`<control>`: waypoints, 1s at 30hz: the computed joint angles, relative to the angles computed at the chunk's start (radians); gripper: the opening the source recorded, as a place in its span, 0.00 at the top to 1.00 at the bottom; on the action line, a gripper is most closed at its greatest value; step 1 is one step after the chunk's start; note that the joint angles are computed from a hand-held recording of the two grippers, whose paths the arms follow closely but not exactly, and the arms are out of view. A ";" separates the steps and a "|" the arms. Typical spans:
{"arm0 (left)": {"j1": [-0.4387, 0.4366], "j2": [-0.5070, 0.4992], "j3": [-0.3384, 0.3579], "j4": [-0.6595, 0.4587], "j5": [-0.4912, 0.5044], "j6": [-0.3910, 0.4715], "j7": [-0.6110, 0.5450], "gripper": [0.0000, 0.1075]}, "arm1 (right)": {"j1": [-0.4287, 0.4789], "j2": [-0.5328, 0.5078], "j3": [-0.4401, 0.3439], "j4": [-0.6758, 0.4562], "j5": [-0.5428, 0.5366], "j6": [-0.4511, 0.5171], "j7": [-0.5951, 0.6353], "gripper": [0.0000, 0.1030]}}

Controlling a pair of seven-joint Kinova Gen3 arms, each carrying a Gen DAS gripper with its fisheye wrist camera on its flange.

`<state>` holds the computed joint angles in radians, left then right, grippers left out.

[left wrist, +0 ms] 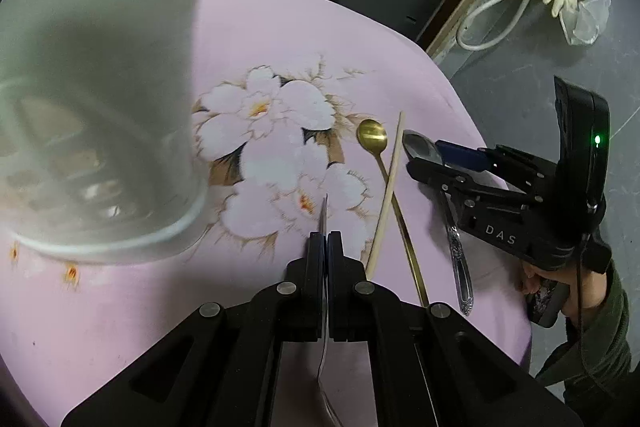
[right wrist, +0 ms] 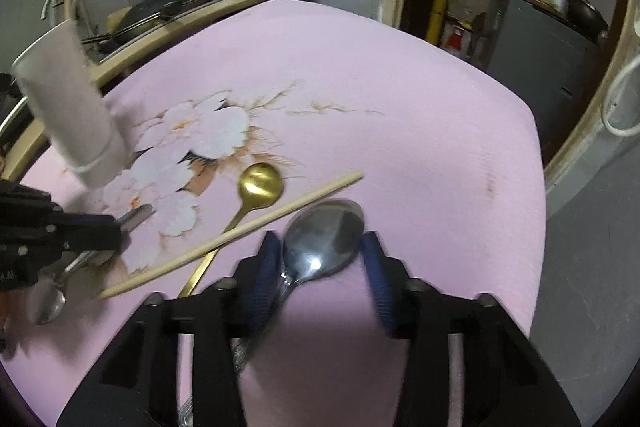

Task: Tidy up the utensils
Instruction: 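Grasp a steel spoon by its handle with the left tool while the right grasps another steel spoon, then lift both steel spoons and lower them into the caddy with both tools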

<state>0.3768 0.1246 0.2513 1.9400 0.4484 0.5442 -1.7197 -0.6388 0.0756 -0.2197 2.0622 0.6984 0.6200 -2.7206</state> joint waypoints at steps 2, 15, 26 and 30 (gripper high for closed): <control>-0.013 -0.012 0.000 0.013 0.028 0.001 -0.022 1.00 | -0.008 -0.005 -0.005 0.005 0.012 0.008 -0.014 0.64; -0.078 -0.098 -0.056 0.101 0.213 0.055 -0.205 0.98 | -0.033 -0.136 -0.129 0.109 0.001 0.025 -0.131 0.64; -0.081 -0.073 -0.069 -0.018 0.041 0.271 -0.174 0.95 | -0.074 -0.081 -0.160 0.025 -0.043 0.168 -0.084 0.44; -0.080 -0.061 -0.065 -0.042 0.011 0.312 -0.191 0.95 | -0.137 -0.020 -0.150 -0.028 -0.014 0.275 -0.081 0.42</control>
<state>0.2970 0.0641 0.1863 1.8981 0.4596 0.8558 -1.9108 -0.7753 0.0560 -0.3697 2.0343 0.6847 0.8946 -2.8014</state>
